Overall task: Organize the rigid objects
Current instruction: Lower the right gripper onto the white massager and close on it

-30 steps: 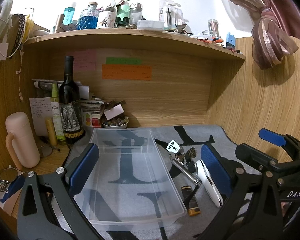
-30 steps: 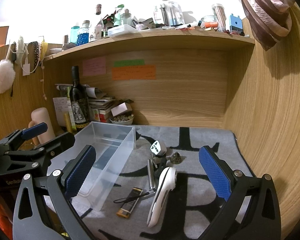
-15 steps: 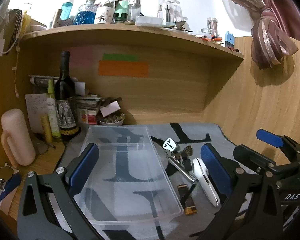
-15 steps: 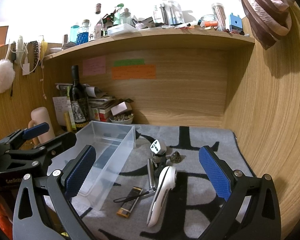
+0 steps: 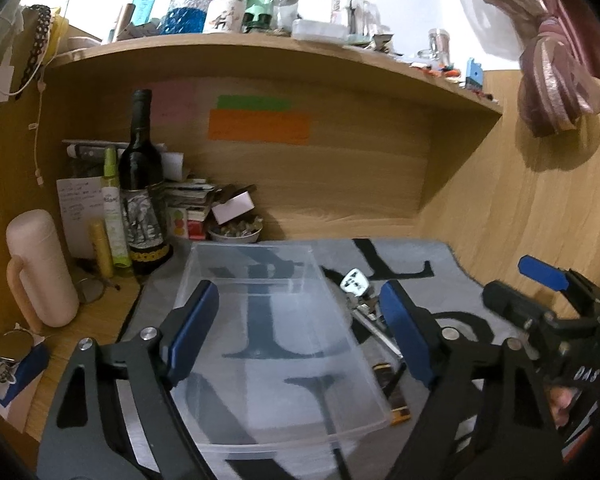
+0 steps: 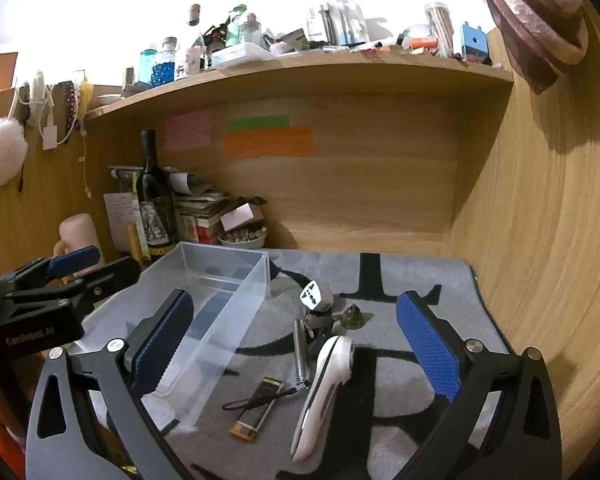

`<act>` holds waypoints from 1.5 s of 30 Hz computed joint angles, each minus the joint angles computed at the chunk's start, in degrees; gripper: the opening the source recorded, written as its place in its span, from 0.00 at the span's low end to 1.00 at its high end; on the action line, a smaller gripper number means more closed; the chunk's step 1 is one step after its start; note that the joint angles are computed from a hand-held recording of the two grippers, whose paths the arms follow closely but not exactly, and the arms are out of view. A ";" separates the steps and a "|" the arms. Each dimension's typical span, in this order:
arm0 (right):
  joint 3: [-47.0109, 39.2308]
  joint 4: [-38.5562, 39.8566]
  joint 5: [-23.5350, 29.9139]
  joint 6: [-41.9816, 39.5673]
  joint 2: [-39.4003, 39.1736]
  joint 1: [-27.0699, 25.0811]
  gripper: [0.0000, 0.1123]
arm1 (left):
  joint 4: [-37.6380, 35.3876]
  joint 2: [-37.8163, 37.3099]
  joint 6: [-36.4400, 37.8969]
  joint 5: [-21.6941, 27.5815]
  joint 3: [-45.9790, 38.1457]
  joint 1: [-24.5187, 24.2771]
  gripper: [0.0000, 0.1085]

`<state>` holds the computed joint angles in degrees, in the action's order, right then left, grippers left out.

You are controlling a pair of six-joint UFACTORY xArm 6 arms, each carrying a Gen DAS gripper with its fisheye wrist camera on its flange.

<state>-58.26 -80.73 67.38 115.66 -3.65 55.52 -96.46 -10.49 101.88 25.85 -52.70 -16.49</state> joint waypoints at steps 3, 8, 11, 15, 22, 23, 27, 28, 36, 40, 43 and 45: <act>1.09 0.59 -2.37 0.01 -1.05 -1.51 0.82 | 4.64 1.81 -3.83 -0.33 -1.64 1.01 0.68; 2.36 2.60 -6.28 -0.99 -2.01 -4.09 0.75 | 15.87 5.93 -12.64 -2.70 -5.32 2.29 0.59; 3.09 4.18 -7.77 -1.91 -2.36 -5.48 0.72 | 23.78 8.83 -18.74 -4.04 -7.60 2.97 0.53; 4.07 7.27 -12.13 -3.16 -2.57 -8.56 0.67 | 36.67 12.85 -29.91 -1.53 -11.08 4.87 0.43; 5.28 12.57 -16.18 -6.27 -2.35 -12.01 0.60 | 55.33 19.25 -45.54 7.85 -18.01 7.58 0.33; 5.39 13.32 -16.65 -6.83 -2.29 -12.37 0.58 | 56.53 19.84 -46.70 9.08 -18.79 7.85 0.31; 6.19 16.50 -19.26 -9.03 -2.08 -13.75 0.56 | 61.86 21.72 -50.50 12.10 -21.19 8.35 0.25; 6.33 17.11 -19.99 -9.51 -1.91 -14.04 0.55 | 62.61 21.81 -50.64 12.65 -21.30 8.40 0.24; 5.03 21.79 -25.82 -13.47 1.92 -17.22 0.45 | 64.93 23.69 -51.42 17.67 -23.68 8.50 0.11; 4.57 23.55 -27.91 -14.30 3.14 -19.53 0.45 | 65.37 24.00 -51.59 18.30 -23.89 8.48 0.10; 3.95 25.72 -30.39 -16.46 4.65 -20.97 0.45 | 65.37 23.90 -51.64 18.21 -23.74 8.47 0.10; 3.74 27.56 -32.66 -18.49 5.65 -21.99 0.45 | 65.46 23.78 -51.78 18.22 -23.65 8.45 0.10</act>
<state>-54.52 -53.17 34.72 97.17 1.99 33.53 -31.00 13.28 50.10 44.07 -76.34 -8.04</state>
